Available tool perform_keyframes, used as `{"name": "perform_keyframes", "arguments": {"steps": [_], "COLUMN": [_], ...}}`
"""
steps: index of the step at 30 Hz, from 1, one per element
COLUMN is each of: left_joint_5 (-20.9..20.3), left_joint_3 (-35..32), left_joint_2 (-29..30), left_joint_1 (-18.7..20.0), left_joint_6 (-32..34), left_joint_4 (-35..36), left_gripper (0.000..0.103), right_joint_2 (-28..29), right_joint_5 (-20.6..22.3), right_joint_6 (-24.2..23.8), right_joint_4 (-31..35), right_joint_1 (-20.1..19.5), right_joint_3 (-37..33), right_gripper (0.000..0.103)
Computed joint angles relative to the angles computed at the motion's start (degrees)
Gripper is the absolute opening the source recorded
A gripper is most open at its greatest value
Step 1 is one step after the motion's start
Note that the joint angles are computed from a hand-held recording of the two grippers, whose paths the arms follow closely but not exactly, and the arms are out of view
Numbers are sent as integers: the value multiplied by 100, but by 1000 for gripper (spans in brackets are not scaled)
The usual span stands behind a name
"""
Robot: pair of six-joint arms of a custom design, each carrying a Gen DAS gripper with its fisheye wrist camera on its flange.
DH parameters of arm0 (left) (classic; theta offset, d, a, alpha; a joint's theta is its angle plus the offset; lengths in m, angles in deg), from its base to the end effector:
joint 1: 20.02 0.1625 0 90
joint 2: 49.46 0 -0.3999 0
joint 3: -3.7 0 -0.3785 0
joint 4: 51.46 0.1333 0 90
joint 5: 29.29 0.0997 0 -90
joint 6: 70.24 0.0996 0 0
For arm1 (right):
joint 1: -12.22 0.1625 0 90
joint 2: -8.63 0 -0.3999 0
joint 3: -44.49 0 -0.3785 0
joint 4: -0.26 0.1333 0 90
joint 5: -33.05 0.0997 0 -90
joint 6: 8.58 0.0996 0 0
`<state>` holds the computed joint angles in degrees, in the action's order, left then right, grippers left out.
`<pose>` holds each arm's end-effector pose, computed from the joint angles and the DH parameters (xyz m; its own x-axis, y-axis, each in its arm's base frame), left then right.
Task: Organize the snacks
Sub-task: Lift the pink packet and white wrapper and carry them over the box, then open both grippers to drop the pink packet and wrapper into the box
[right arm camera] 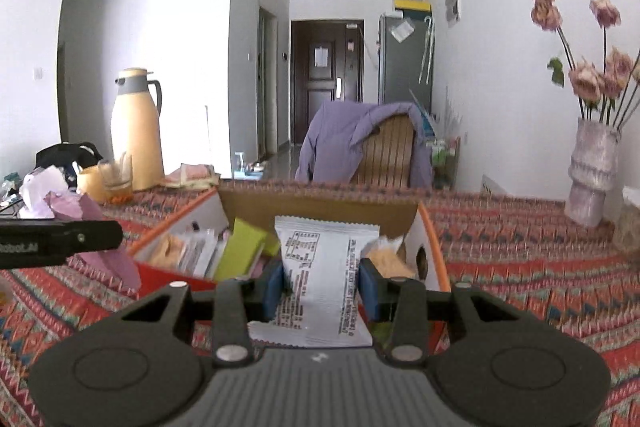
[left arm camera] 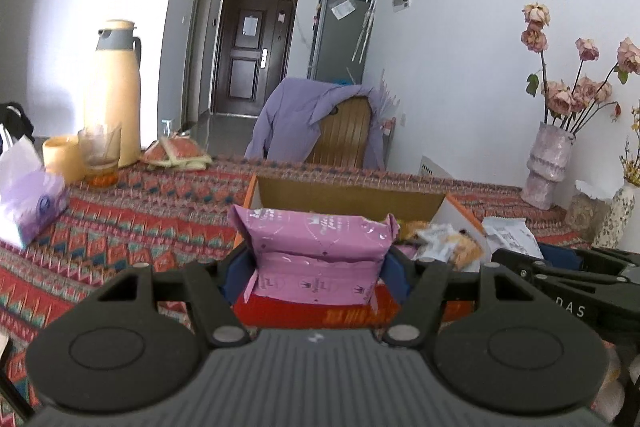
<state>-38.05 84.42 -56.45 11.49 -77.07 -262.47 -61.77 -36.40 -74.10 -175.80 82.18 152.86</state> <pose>-0.3749 -0.5016 -0.0892 -0.7625 -0.2901 -0.5784 0.4912 0.3224 -0.8092 -0.0367 -0.5918 0.3183 -0.6099 -0.5398 0.5801 -0.7872 0.3287 -0.5218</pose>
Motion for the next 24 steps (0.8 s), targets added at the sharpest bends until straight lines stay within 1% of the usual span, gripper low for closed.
{"name": "perform_keyframes", "arguments": {"steps": [3,8,12,15,20,24], "left_joint_5": [-44,-132,-224,-269,-375,-457], "left_joint_3": [-398,-961,-1269,-1464,-1828,-2216], "left_joint_2": [106,239,246,248,309,444], "left_joint_1": [99,302,519,676,911,1057], "left_joint_6": [492,971,933,767,825,1021], "left_joint_4": [-174,-191,106,447,657,785], "left_gripper": [67,67,67,67,67,67], "right_joint_2": [135,467,798,1049,1442,1724], "right_joint_5": [11,-64,-181,-272,-523,-736], "right_joint_6": [83,262,402,479,645,729], "right_joint_4": [-28,-69,10,34,152,143], "right_joint_1": [130,335,483,548,653,726], "right_joint_3": [-191,-590,-1012,-1296,-1745,-2020], "right_gripper": [39,39,39,39,39,39]}}
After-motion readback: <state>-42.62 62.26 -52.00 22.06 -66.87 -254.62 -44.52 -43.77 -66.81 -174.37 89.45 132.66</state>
